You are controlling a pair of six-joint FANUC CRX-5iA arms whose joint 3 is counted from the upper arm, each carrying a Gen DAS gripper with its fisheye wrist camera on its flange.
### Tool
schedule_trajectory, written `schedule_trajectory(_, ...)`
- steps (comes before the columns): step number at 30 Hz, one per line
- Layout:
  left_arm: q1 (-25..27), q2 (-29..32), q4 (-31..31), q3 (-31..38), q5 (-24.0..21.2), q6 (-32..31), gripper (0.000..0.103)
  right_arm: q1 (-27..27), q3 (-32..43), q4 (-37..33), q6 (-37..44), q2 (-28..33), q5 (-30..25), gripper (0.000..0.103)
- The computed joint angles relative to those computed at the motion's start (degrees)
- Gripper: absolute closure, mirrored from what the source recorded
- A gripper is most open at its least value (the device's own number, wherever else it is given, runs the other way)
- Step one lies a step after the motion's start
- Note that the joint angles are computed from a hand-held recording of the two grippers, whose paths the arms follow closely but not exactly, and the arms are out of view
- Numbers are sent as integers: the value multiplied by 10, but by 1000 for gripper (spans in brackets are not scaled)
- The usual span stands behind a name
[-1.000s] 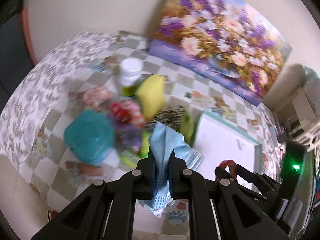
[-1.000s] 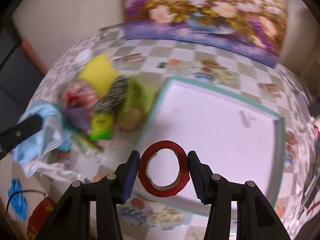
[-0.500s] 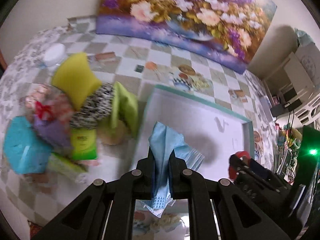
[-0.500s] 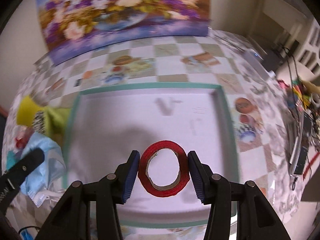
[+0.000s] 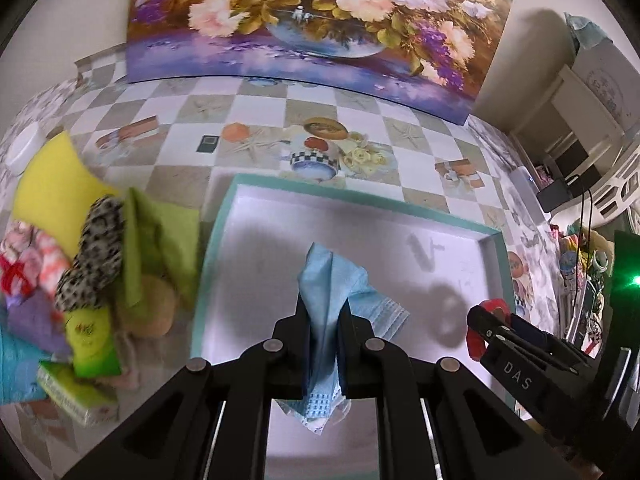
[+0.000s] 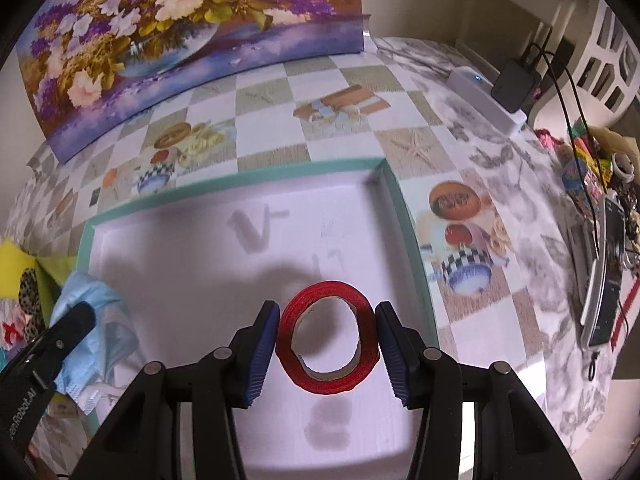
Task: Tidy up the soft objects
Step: 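Lower the mask and tape into the white tray and open both grippers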
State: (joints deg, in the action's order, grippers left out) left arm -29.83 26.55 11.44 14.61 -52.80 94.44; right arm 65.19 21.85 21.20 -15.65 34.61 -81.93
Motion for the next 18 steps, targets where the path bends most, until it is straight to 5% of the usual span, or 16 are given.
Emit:
schedule_trajectory(10,-4,36,-1,40,-8,4,90,-4,-12,22,-1,-4,-11,50)
schedule_trajectory(11,-5,37,-1,41,-10,3,84,-4,-10,21,-2,-4,-16,50)
schedule_trajectory(14,-6,28,-8,36,-3,8,42,-3,-5,18,1,-4,-21,47)
schedule_trajectory(18,-1,14,3,21,12,8,28,0,6,25,17,1,-23,33)
